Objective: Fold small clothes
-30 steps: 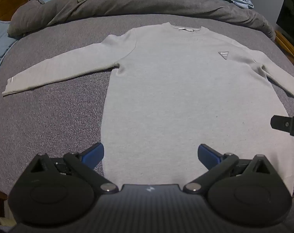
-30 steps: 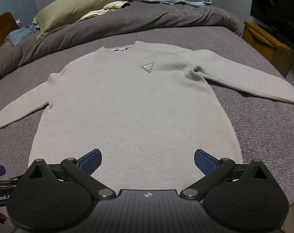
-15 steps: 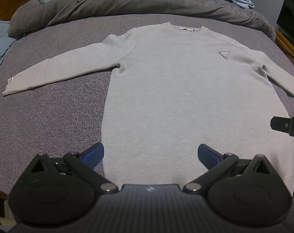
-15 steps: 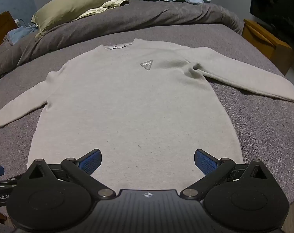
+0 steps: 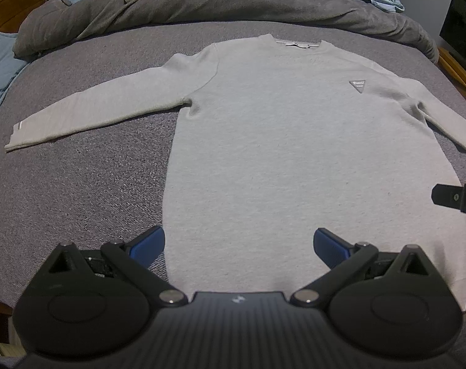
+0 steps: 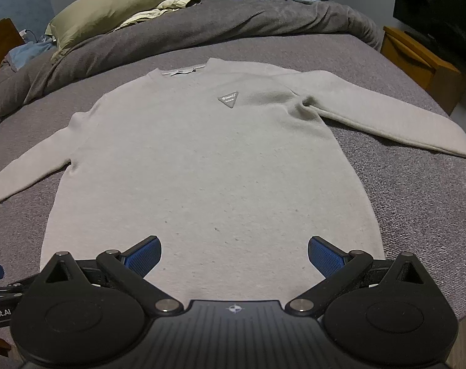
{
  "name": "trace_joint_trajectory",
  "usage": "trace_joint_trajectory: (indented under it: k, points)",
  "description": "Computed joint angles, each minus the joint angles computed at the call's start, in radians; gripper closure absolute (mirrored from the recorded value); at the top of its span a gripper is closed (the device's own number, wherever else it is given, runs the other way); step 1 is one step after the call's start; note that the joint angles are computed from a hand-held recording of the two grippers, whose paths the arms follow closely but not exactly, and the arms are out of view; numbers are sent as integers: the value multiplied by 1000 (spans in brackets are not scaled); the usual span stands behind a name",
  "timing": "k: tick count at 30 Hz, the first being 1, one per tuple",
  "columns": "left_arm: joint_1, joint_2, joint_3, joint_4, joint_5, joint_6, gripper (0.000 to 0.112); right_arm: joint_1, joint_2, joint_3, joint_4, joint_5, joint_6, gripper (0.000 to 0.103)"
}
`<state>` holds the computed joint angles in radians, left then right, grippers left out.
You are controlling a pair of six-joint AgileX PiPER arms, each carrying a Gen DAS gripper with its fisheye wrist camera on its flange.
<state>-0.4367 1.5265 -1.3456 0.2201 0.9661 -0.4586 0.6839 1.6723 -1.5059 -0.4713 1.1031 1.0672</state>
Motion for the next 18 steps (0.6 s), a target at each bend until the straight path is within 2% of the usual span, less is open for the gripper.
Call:
trace_joint_trajectory:
  k: [8, 11, 15, 18]
  points:
    - [6, 26, -25, 12, 22, -26, 9, -22, -16, 37, -34, -43, 52, 0]
    - [20, 34, -40, -4, 20, -37, 9, -36, -7, 28, -22, -28, 48, 0]
    - [37, 40, -33, -25, -37, -23, 9, -62, 20, 16, -51, -16, 39, 0]
    - [65, 56, -34, -65, -107, 21, 9, -114, 28, 31, -115, -62, 65, 0]
